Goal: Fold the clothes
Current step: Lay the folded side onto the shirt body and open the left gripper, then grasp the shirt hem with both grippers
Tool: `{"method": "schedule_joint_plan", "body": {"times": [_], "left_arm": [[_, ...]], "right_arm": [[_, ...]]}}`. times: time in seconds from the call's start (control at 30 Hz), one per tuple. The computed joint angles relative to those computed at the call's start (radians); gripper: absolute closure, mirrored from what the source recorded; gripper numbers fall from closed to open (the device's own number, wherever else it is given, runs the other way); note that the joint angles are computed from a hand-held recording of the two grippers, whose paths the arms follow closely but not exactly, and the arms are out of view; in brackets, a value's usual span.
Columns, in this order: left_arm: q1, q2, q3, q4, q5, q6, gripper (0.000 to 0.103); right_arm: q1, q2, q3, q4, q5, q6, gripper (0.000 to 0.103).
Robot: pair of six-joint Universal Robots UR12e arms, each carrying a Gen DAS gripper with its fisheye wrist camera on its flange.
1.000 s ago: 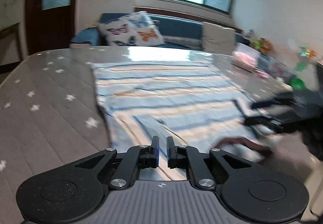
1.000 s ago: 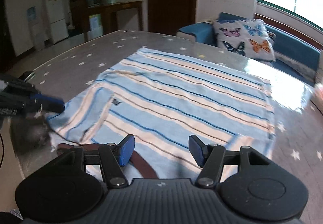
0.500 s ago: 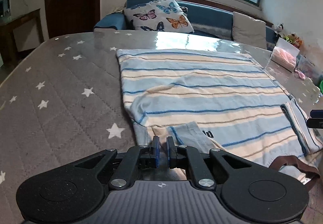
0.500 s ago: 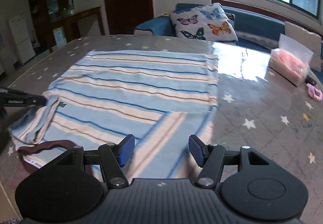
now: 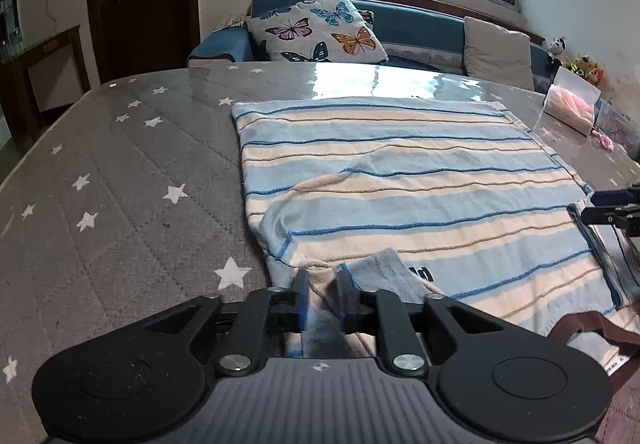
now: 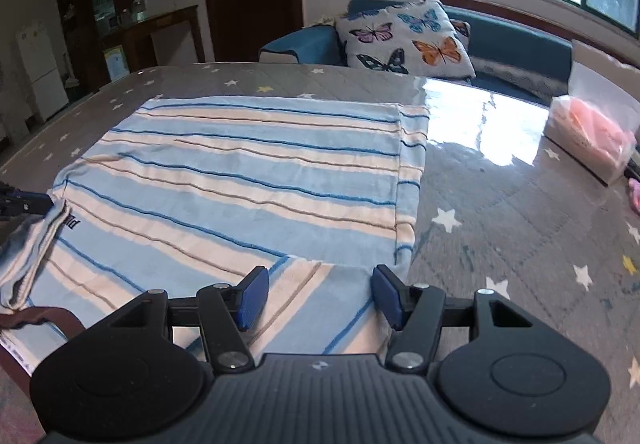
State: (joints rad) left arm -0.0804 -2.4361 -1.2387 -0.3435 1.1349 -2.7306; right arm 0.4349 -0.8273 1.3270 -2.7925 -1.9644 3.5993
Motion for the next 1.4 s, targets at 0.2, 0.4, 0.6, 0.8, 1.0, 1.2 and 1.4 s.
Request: {"method": "schedule_joint_plan", "body": {"times": [0.2, 0.4, 0.6, 0.8, 1.0, 1.2, 1.4], "left_arm": [[0.009, 0.048, -0.082, 0.049, -0.021, 0.122, 0.052], [0.020, 0.111, -0.198, 0.089, -0.045, 0.300, 0.047], [0.024, 0.154, -0.290, 0.132, -0.045, 0.436, 0.045], [0.034, 0.173, -0.322, 0.115, -0.063, 0.489, 0.045], [0.044, 0.181, -0.341, 0.134, -0.086, 0.569, 0.045], [0.042, 0.169, -0.316, 0.092, -0.082, 0.626, 0.046], [0.045, 0.167, -0.279, -0.023, -0.109, 0.709, 0.054]], "right_arm": [[0.022, -0.030, 0.035, 0.005, -0.008, -0.050, 0.044], [0.054, -0.064, 0.079, 0.037, -0.013, -0.110, 0.043], [0.078, -0.080, 0.107, 0.032, -0.025, -0.132, 0.042], [0.081, -0.096, 0.136, 0.014, 0.020, -0.124, 0.043], [0.080, -0.120, 0.156, 0.016, 0.058, -0.170, 0.045], [0.069, -0.130, 0.160, 0.066, 0.083, -0.219, 0.048], [0.049, -0.135, 0.163, 0.068, 0.147, -0.217, 0.059]]}}
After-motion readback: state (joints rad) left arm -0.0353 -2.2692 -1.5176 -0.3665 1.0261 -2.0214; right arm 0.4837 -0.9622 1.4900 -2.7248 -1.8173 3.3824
